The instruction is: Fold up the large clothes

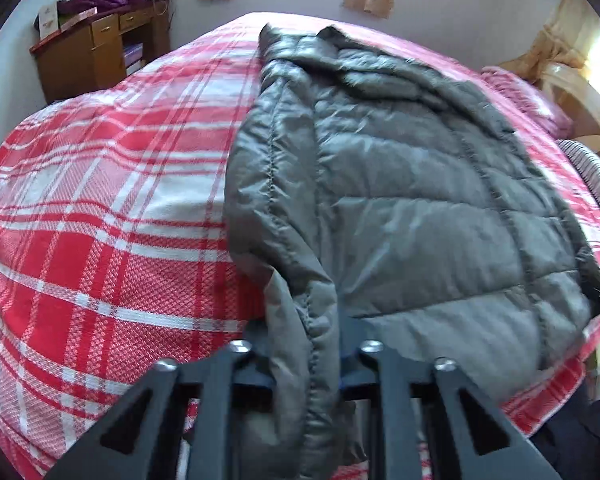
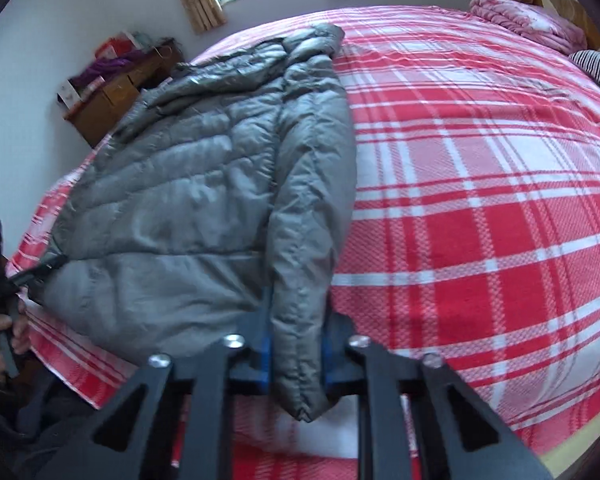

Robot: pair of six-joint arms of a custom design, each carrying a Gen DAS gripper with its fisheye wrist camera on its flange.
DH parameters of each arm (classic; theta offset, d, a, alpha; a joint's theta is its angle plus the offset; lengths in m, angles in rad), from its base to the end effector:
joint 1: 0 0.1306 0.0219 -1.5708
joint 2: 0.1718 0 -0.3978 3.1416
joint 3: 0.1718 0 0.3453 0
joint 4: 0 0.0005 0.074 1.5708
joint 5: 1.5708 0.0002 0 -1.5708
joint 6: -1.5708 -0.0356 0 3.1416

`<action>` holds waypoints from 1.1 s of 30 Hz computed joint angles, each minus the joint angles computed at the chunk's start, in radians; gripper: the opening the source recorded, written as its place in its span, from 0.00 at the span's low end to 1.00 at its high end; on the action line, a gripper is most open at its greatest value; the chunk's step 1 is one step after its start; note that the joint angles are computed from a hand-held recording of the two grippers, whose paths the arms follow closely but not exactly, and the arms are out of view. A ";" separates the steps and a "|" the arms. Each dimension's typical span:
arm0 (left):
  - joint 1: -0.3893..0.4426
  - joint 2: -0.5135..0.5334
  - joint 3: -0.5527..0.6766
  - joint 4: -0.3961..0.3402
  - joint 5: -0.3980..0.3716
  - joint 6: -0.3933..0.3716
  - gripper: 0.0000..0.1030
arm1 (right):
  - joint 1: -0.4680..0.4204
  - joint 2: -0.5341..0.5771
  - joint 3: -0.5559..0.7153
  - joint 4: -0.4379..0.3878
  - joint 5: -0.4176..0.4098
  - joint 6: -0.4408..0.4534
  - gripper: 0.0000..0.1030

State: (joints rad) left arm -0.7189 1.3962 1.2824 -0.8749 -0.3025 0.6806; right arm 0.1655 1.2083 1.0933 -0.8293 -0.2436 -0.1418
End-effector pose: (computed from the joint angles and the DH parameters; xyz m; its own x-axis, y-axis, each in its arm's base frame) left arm 0.3250 -0.2710 0.3989 -0.8066 -0.0924 -0.5839 -0.0027 0.9883 -0.1526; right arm 0.3468 0.0661 0.3935 -0.8333 -0.0001 -0.5528 -0.1834 0.9434 0.2763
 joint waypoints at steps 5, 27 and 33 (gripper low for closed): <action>-0.017 -0.099 0.002 0.049 0.004 -0.007 0.08 | -0.019 -0.054 0.012 0.036 -0.055 -0.016 0.11; 0.234 0.246 0.579 0.005 0.002 -0.205 0.16 | -0.069 0.289 0.562 0.150 -0.059 -0.098 0.10; 0.292 0.353 0.698 -0.038 -0.041 -0.077 0.53 | -0.067 0.479 0.745 0.115 -0.020 -0.109 0.11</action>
State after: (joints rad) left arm -0.4273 1.7487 1.9808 -0.9129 -0.3430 0.6036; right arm 0.0988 1.6871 1.8387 -0.7148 -0.2633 -0.2511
